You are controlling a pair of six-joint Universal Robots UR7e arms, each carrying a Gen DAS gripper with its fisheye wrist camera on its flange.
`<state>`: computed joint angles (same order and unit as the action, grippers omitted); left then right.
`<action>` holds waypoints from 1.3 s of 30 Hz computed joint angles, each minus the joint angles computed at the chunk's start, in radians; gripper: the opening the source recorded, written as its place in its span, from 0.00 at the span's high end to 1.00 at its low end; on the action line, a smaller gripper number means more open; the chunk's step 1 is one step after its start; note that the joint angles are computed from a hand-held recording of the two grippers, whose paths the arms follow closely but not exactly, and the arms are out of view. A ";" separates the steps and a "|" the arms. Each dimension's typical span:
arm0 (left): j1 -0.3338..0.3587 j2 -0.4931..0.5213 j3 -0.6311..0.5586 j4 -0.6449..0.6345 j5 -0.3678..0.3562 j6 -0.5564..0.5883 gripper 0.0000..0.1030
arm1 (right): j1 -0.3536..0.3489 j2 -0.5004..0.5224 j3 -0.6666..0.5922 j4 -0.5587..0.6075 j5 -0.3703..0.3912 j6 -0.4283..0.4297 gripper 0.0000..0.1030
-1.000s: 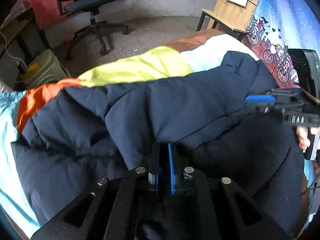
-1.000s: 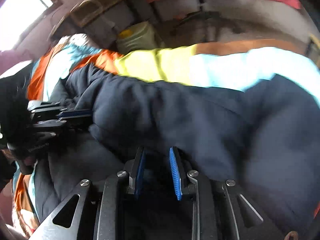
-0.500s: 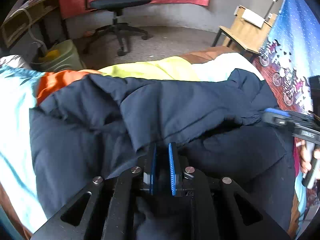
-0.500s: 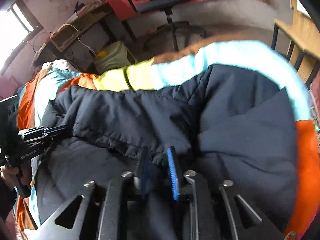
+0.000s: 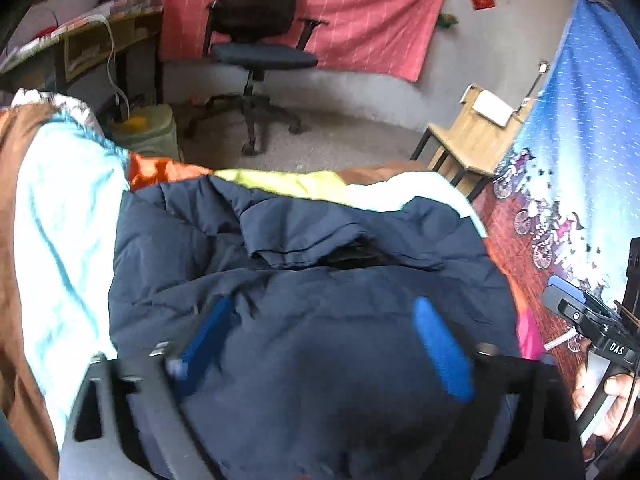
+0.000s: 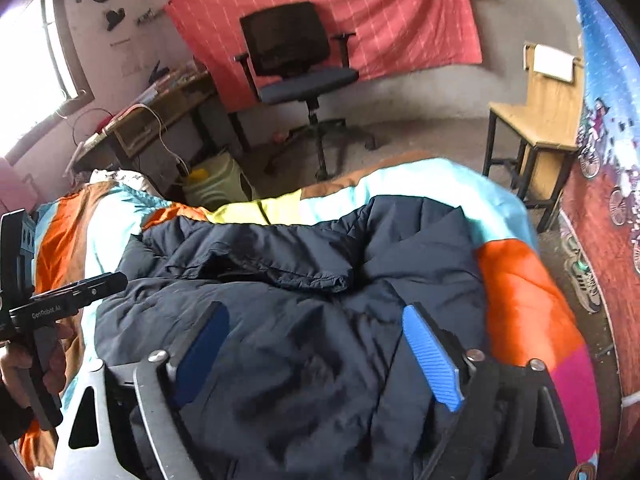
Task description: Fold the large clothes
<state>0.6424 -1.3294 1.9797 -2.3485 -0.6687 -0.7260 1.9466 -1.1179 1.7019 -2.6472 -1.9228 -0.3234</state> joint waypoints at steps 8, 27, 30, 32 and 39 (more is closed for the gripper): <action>-0.173 -0.075 0.072 0.158 0.133 -0.221 0.06 | 0.061 -0.119 0.156 -0.137 -0.040 -0.017 0.00; -0.487 -0.239 0.179 0.596 0.034 -0.502 0.05 | 0.254 -0.384 0.397 -0.103 -0.259 0.141 0.00; -0.528 -0.250 0.190 0.631 0.008 -0.514 0.05 | 0.301 -0.425 0.408 -0.029 -0.318 0.192 0.00; -0.555 -0.258 0.207 0.648 0.001 -0.543 0.05 | 0.324 -0.453 0.415 0.019 -0.330 0.220 0.00; -0.631 -0.310 0.269 0.717 -0.092 -0.631 0.05 | 0.371 -0.504 0.450 0.119 -0.375 0.252 0.00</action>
